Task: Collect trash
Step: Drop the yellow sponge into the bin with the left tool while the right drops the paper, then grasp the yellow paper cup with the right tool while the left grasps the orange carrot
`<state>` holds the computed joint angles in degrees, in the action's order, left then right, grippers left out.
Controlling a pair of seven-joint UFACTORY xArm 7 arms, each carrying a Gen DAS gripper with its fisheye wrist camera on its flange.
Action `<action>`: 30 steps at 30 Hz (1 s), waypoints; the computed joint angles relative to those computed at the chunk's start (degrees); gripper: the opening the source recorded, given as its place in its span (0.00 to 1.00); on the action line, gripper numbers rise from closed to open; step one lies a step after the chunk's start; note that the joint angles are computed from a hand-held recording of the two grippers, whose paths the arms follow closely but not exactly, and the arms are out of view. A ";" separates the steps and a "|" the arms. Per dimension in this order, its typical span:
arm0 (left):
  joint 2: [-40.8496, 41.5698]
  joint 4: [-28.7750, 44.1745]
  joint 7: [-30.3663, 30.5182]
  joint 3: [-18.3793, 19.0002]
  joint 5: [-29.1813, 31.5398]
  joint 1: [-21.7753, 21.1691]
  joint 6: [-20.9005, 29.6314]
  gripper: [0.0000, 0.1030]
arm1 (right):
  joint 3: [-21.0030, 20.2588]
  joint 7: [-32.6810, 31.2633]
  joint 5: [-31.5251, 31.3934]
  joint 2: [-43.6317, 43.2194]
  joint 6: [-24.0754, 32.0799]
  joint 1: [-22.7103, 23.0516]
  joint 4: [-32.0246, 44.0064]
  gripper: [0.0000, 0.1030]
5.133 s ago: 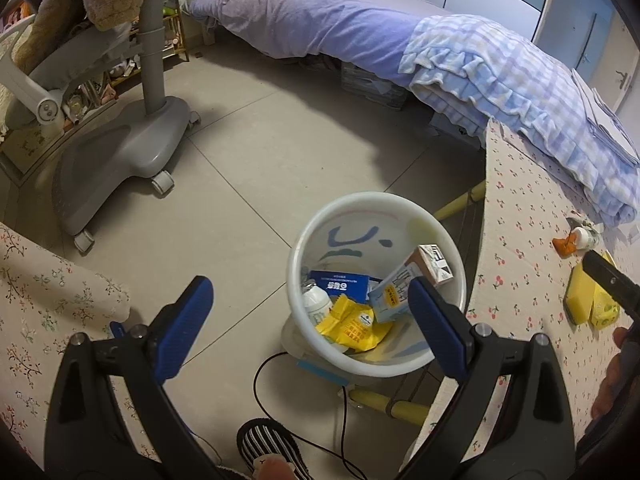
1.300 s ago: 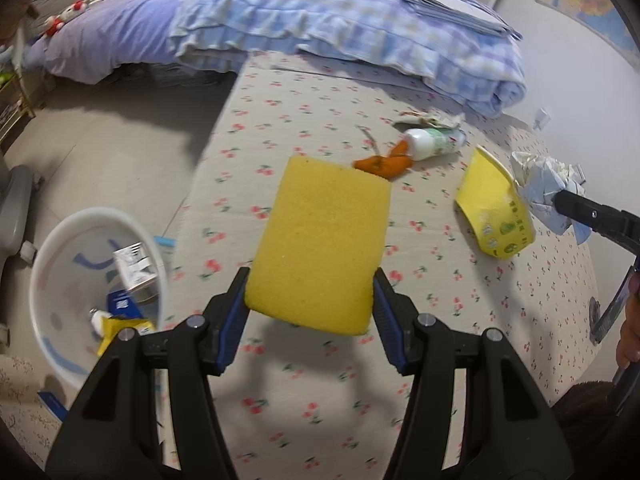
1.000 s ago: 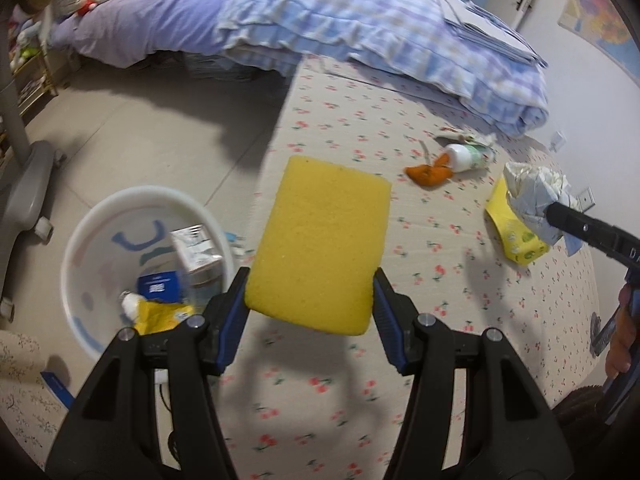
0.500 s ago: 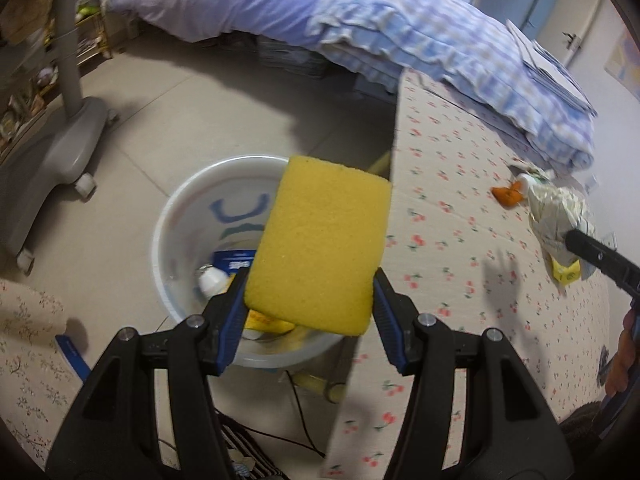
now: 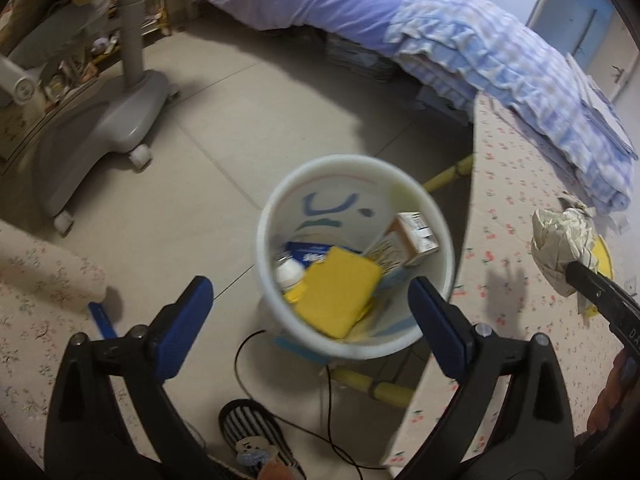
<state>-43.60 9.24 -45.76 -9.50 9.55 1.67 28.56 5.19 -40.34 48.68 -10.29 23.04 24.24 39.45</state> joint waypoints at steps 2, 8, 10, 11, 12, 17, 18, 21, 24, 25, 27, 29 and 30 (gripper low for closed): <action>-1.33 -0.53 0.06 0.68 -0.25 0.29 1.62 0.95 | 0.32 -1.03 1.23 0.90 0.14 0.73 0.73 0.28; -6.34 -2.53 1.03 2.69 -0.95 1.98 4.11 0.95 | 2.40 -5.34 5.97 4.82 0.67 1.94 3.63 0.29; -7.45 -3.03 1.37 3.41 -1.57 2.31 4.23 0.95 | 3.36 -7.15 8.08 6.24 1.16 2.13 4.58 0.30; -8.03 -3.25 1.52 3.71 -1.97 2.40 4.31 0.95 | 3.73 -8.60 9.59 6.99 1.83 2.15 5.16 0.30; -8.17 -3.32 1.59 3.83 -2.30 2.53 4.18 0.95 | 4.13 -10.20 11.38 7.55 2.58 2.12 5.67 0.30; -8.27 -3.15 1.98 3.14 -2.58 3.31 4.68 0.95 | 6.74 -12.41 13.75 9.32 0.42 2.14 6.27 0.73; -8.35 -3.15 2.23 3.26 -2.56 3.33 4.71 0.95 | 6.99 -12.72 13.70 9.33 -0.30 2.18 6.03 0.73; -8.18 -3.11 2.55 3.27 -2.72 3.20 4.37 0.95 | 7.11 -8.93 8.40 9.21 -1.89 1.86 5.04 0.73; -7.45 -2.71 2.45 2.79 -2.86 2.79 4.12 0.95 | 6.42 -7.55 6.35 8.14 -3.05 1.17 3.83 0.73; -7.13 -2.54 2.42 2.64 -2.92 2.53 4.04 0.95 | 6.13 -7.06 5.94 7.53 -3.54 0.96 3.30 0.73; -6.64 -2.16 2.36 2.35 -3.02 1.93 4.05 0.95 | 5.17 -6.86 5.75 6.27 -3.77 0.46 2.41 0.73; -6.03 -1.79 2.09 1.85 -2.95 1.43 3.86 0.96 | 4.16 -6.35 5.15 4.64 -3.88 0.00 1.27 0.73; -5.73 -1.59 1.85 1.54 -2.91 1.19 3.79 0.96 | 3.53 -5.86 4.45 3.78 -3.96 -0.37 0.68 0.73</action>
<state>-49.32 7.65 -43.91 -7.96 6.64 2.86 32.35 8.73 -46.20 53.13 -6.51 19.08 23.87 40.12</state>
